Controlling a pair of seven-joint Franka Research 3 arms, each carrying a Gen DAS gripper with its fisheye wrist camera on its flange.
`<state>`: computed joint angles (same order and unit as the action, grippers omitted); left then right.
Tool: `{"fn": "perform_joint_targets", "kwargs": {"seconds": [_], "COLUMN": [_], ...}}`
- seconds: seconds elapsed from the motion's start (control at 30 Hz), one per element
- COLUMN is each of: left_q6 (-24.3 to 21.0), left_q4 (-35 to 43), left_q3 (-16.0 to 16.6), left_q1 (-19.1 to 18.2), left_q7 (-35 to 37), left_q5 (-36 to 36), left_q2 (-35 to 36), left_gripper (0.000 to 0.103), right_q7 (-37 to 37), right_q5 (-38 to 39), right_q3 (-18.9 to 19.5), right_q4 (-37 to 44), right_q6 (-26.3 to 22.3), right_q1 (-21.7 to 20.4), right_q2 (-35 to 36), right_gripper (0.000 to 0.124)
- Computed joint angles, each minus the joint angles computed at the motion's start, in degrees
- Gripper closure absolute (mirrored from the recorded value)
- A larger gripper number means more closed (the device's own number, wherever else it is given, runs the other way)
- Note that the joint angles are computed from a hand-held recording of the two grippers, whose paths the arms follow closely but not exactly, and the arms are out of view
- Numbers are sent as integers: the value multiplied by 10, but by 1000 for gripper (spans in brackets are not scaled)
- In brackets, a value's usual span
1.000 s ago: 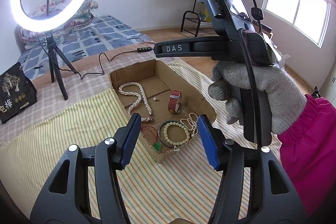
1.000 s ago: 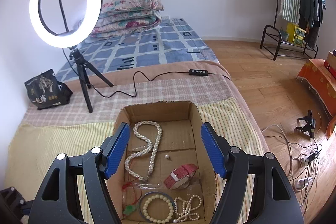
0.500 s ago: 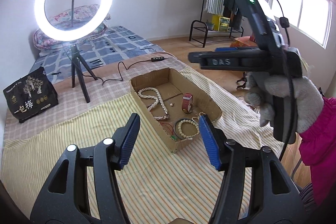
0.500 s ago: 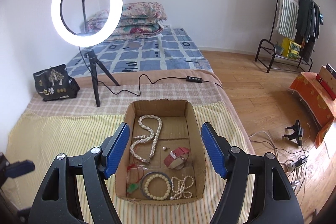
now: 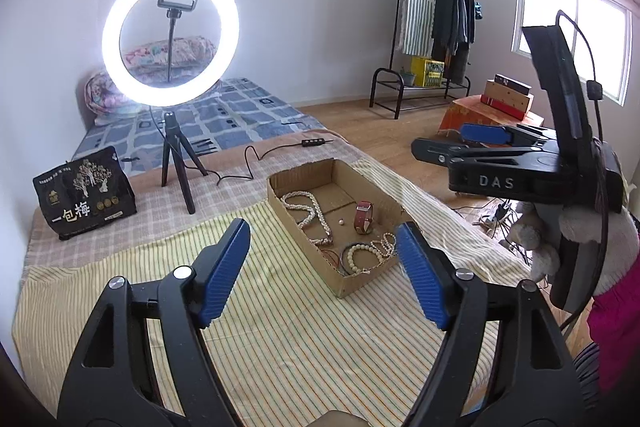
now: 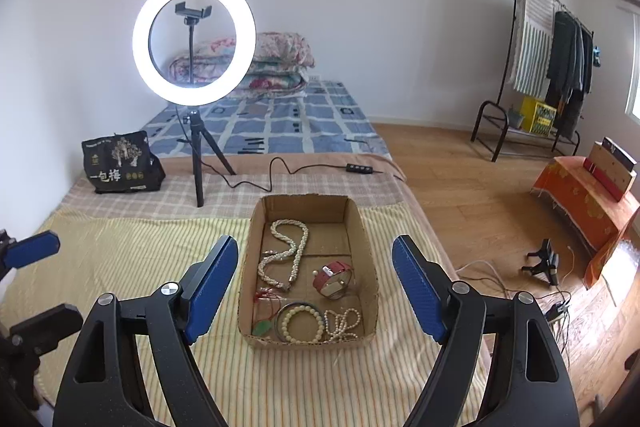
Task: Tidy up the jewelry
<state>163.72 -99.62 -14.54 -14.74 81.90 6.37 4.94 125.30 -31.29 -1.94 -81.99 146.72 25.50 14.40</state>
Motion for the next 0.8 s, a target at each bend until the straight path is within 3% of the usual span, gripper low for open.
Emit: {"fn": "perform_joint_targets", "kwargs": {"seconds": [0.23,0.47,0.63,0.8], "left_q6": [16,5,-1,-4], "left_q4": [-31,-36,-35,-35], "left_q3": [9,13,17,16], "left_q1": [-4,-2,-2,0], "left_q7": [-50,-100,-159,-172], "left_q5": [57,100,169,182], "left_q2": [-23,-30,-32,-32], "left_gripper": [4,1,1,0], "right_q7": [68,117,126,138], "right_q5": [-58,-102,-119,-130], "right_q3": [1,16,20,21], "right_q4": [-70,-101,-103,-109], "right_q6": [29,47,51,54], "right_q1": [-2,-14,-16,-17], "right_q2": [-48,-61,-60,-63], "right_gripper": [42,41,41,41]}}
